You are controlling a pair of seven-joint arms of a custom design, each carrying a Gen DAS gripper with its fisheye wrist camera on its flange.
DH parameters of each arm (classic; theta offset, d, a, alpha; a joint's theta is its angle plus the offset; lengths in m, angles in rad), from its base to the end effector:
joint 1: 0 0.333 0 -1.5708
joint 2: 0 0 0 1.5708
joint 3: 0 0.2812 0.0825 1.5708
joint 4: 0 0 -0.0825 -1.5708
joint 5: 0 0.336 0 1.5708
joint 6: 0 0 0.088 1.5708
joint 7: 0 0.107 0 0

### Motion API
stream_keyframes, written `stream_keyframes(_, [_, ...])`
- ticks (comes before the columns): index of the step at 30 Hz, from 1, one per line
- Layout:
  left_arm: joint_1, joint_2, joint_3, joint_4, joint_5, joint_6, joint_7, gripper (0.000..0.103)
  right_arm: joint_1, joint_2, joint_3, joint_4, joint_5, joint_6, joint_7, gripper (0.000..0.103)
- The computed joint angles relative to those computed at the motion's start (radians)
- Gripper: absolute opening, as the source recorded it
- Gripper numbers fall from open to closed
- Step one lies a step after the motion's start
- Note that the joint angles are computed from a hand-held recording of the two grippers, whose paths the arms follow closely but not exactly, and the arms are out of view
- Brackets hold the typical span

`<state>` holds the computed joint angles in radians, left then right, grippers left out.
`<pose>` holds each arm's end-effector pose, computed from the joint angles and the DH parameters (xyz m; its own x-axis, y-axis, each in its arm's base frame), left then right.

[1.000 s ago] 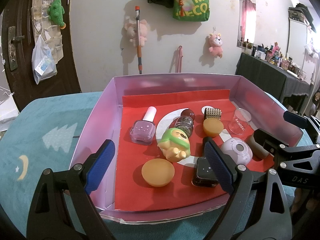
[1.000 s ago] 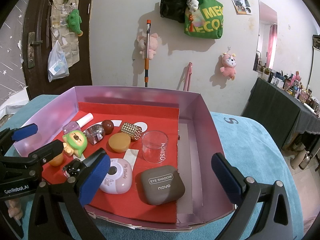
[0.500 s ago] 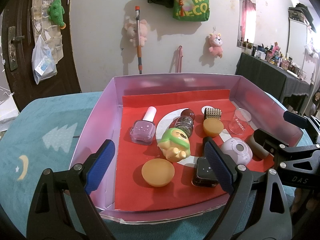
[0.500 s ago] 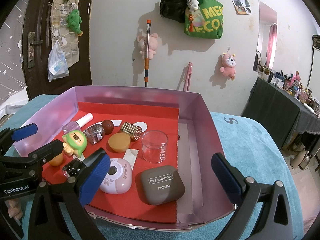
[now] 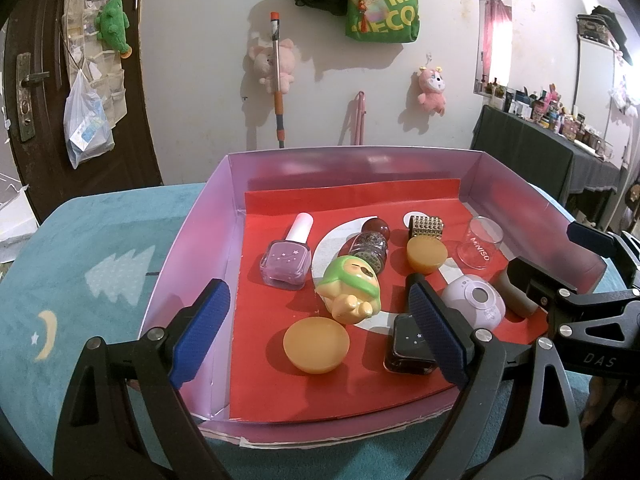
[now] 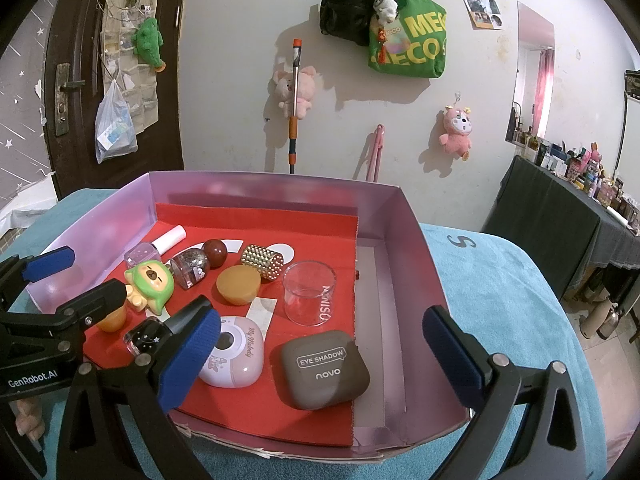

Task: Organize rigid objects

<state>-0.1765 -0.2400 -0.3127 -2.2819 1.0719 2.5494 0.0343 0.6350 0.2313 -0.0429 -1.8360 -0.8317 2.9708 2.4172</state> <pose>0.4130 -0.2410 0.4832 0.2433 -0.9699 0.0114 -0.5642 -0.1511 -0.8117 0.4744 0.3827 0.4831 0.4585 -0.8864 0.0639 -0.4820 -0.3084 -0.8201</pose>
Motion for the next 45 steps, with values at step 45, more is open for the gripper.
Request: stream_keyframes(45, [-0.131, -0.367, -0.147, -0.162, -0.356, -0.190, 0.105, 0.092, -0.149, -0.496, 0.190, -0.534, 0.282, 0.093, -0.153, 0.103])
